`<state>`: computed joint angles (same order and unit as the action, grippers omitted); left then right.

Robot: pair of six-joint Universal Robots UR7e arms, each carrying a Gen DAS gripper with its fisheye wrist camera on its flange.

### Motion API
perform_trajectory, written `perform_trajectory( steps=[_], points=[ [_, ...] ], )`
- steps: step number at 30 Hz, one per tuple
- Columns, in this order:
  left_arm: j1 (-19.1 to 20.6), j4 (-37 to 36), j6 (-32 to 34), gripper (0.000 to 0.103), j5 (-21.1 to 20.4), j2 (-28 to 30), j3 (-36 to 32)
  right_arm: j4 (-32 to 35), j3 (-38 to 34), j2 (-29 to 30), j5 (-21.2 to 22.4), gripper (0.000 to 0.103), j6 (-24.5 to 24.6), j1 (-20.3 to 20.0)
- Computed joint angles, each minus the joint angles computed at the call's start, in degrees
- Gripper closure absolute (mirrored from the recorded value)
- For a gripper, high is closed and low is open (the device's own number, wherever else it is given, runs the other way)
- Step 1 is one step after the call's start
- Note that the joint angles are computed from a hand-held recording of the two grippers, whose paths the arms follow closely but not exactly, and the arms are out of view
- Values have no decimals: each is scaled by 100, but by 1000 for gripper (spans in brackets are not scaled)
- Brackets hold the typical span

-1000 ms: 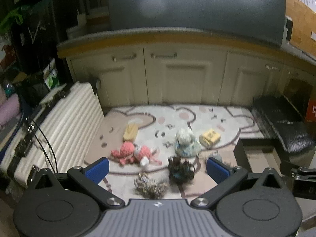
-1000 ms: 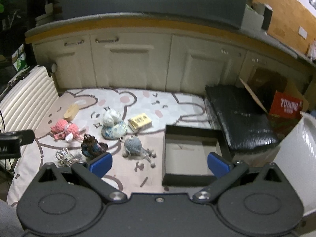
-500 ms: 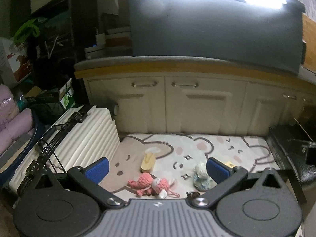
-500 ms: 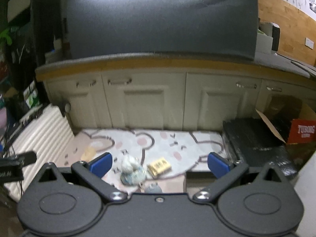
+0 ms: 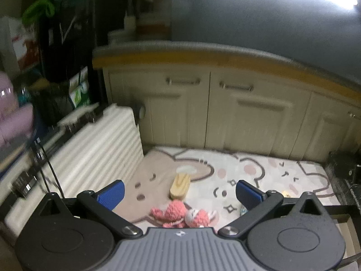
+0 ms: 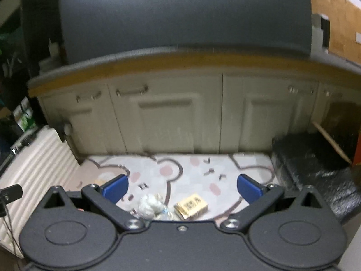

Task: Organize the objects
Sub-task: 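Move left tool toward the rope bundle while right tool approaches the brown-blue crochet ball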

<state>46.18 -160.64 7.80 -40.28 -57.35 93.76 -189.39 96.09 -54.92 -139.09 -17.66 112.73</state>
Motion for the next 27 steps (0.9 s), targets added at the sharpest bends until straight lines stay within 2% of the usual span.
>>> perform_trajectory(
  steps=[5,11,17,27],
  points=[
    [270,320,-438,0,-15,154,28,132,225,76,428,0,196,-316],
    [500,277,-446,0,-146,294,164,799,186,194,661,0,446,-536],
    [664,460,-467,0,-185,429,284,1801,77,207,1228,0,1021,-761],
    [954,365,344,0,-1015,467,524,3284,-447,469,1808,0,1941,-1007]
  ],
)
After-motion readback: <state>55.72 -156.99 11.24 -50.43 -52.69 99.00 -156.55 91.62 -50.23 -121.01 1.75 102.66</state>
